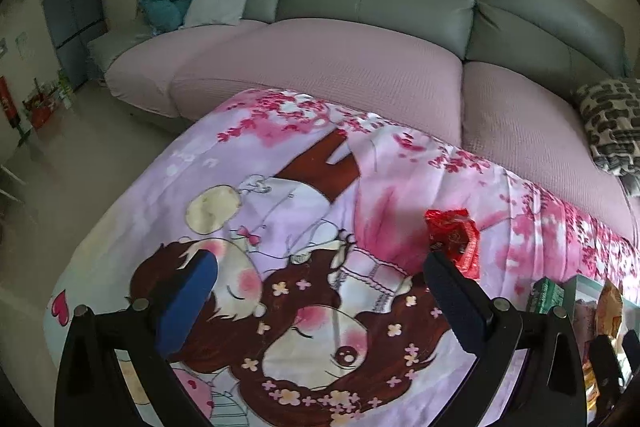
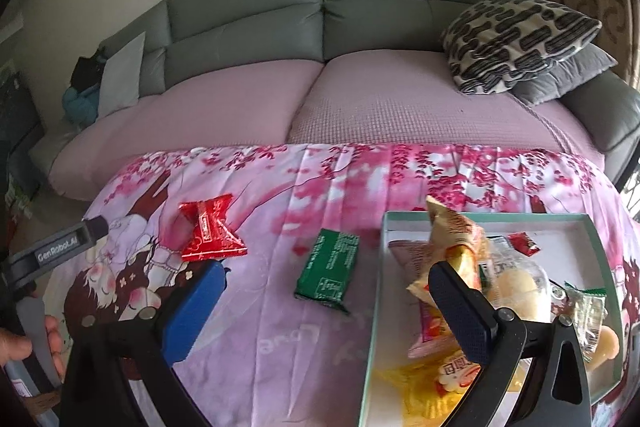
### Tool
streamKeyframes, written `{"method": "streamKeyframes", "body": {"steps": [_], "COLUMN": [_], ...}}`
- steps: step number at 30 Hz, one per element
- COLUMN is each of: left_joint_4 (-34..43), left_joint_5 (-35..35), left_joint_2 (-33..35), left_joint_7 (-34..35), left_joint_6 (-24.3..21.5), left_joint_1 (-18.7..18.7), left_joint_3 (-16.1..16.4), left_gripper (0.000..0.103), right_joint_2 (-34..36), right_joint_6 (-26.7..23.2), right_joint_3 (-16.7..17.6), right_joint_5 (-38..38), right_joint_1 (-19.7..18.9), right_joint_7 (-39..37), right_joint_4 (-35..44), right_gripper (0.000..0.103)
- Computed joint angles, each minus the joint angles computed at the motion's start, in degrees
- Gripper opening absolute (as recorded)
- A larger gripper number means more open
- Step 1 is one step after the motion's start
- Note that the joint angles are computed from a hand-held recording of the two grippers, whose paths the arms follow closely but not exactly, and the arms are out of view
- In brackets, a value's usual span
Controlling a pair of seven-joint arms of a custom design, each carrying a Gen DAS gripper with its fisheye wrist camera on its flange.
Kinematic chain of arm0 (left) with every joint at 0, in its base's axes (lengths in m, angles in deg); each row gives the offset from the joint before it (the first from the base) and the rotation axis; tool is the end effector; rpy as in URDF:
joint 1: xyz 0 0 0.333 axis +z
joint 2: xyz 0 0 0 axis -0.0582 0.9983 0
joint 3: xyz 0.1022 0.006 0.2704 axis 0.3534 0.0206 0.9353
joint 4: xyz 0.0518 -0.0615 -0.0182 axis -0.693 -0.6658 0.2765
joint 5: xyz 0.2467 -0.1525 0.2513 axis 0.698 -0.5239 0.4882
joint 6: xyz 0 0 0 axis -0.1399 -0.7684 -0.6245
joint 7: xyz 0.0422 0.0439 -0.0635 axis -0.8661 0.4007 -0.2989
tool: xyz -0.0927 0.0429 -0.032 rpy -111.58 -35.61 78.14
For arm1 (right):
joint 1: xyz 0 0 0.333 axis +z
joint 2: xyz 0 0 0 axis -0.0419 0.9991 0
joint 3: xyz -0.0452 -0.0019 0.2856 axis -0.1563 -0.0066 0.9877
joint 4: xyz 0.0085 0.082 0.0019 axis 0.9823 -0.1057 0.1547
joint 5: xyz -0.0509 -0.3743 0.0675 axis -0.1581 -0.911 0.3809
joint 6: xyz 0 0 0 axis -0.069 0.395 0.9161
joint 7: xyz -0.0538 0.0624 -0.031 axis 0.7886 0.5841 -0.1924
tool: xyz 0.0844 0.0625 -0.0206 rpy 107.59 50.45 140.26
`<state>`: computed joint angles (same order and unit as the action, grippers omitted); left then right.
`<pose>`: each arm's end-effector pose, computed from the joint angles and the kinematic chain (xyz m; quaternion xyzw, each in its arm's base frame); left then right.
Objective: Organize snacks
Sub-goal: 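Withdraw both tools from the tray toward the red and green packets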
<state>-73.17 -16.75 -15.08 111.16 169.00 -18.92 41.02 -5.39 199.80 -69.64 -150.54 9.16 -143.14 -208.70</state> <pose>0.5193 -0.2746 0.4052 -0.6785 0.6510 -0.2267 0.2538 0.4167 0.2185 0.3932 -0.5341 0.7507 -0.2749 0.2750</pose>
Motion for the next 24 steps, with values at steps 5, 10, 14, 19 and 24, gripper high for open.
{"method": "streamKeyframes", "body": {"steps": [5, 10, 14, 19, 24], "left_joint_4": [2.2, 3.9, 5.2, 8.0, 10.0], "left_joint_5": [-3.3, -9.1, -12.0, -16.9, -22.5], "left_joint_2": [3.1, 6.5, 8.8, 12.2, 15.2], "left_joint_7": [4.6, 12.3, 15.9, 22.1, 27.1], "left_joint_6": [1.6, 7.7, 12.9, 14.5, 15.9], "left_joint_1": [-0.6, -1.6, -3.0, -4.7, -5.0], "left_joint_3": [-0.4, -0.3, 0.6, 1.3, 1.3], "left_gripper": [0.103, 0.103, 0.103, 0.103, 0.102], "right_joint_2": [1.8, 3.5, 3.3, 4.5, 7.6], "right_joint_6": [1.8, 3.6, 3.9, 3.1, 2.9], "right_joint_3": [-0.5, -1.4, -1.6, -2.2, -3.3], "right_joint_5": [-1.2, -2.8, -5.3, -5.2, -3.8], "right_joint_1": [-0.2, -0.4, -0.4, 0.2, 0.8], "right_joint_7": [1.4, 3.5, 6.2, 5.8, 3.6], "right_joint_4": [0.6, 0.9, 0.9, 1.8, 4.3], "right_gripper": [0.103, 0.102, 0.093, 0.076, 0.061]}}
